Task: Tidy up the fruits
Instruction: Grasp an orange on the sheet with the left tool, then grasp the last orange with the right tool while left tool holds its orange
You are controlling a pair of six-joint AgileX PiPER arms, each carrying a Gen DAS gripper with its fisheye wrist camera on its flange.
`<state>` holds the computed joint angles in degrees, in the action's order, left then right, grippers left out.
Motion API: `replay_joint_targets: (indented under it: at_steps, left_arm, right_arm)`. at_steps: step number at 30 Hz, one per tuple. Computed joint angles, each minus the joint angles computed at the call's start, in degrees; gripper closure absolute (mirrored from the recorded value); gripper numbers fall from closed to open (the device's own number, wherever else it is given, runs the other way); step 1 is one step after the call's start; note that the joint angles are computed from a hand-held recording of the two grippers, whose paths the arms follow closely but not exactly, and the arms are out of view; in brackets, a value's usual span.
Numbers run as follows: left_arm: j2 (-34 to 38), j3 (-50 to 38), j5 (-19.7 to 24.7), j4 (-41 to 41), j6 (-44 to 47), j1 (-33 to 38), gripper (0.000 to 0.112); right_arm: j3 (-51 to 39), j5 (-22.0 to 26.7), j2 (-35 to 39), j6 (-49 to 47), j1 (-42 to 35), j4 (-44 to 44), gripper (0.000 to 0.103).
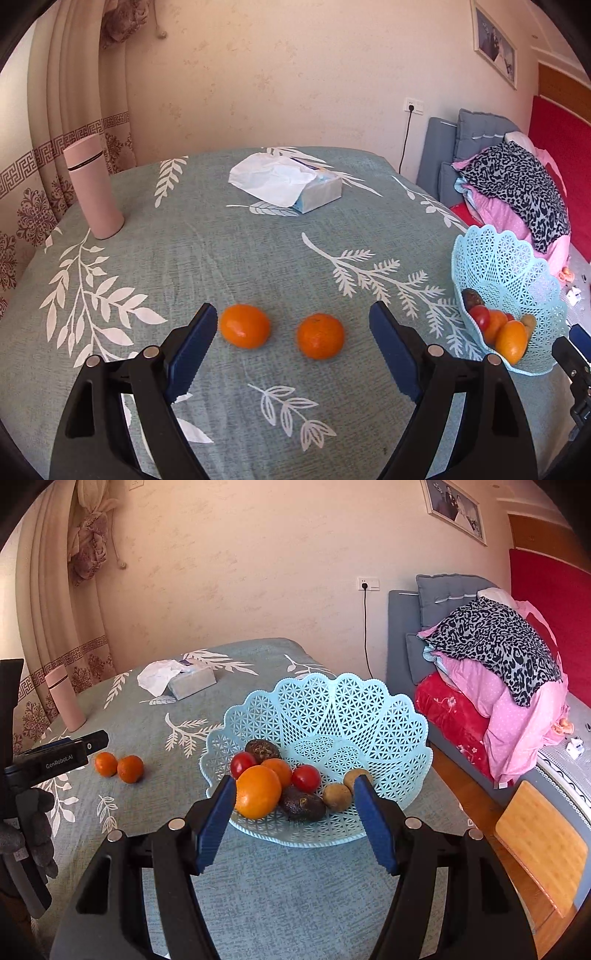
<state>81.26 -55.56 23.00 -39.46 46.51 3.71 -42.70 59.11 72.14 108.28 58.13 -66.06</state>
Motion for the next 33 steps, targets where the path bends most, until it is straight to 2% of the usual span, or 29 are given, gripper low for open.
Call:
replay_joint_targets:
  at_steps: [7, 14, 20, 23, 24, 25, 33]
  left_arm:
    - [4.32, -3.41, 0.41, 2.12, -2.39, 4.62, 0.029]
    - [10.44, -7.62, 1.29, 7.35, -6.74, 3.58, 0.033]
    - [15.51, -10.82, 1.64, 11.80, -10.68, 2.20, 0.045]
    - [17.43, -12.91, 5.46, 7.87, -7.34, 3.63, 0.058]
    - [17.36, -12.84, 5.86, 6.48, -6.07, 4.04, 0.067]
    - [17.15, -12.57, 6.09, 5.62, -5.26, 4.34, 0.070]
    - [14.87, -10.55, 7.64, -2.29, -0.57, 8.81, 0.070]
  right_arm:
    - [-0.69, -0.61, 0.98, 0.12, 1.20, 0.09, 0.035]
    - [-1.57, -1.87, 2.77, -0.12, 2.58, 0.08, 0.035]
    - [-1.96, -2.79, 4.11, 0.03, 3.20, 0.80, 0.035]
    - [-2.36, -2.89, 4.98, 0.31, 3.55, 1.15, 0.035]
    - [-2.62, -2.95, 5.30, 0.40, 3.61, 1.23, 0.035]
    - [-2.94, -3.04, 5.60, 0.49, 3.61, 1.26, 0.035]
    - [-8.77, -4.05, 9.48, -3.27, 3.16, 1.84, 0.035]
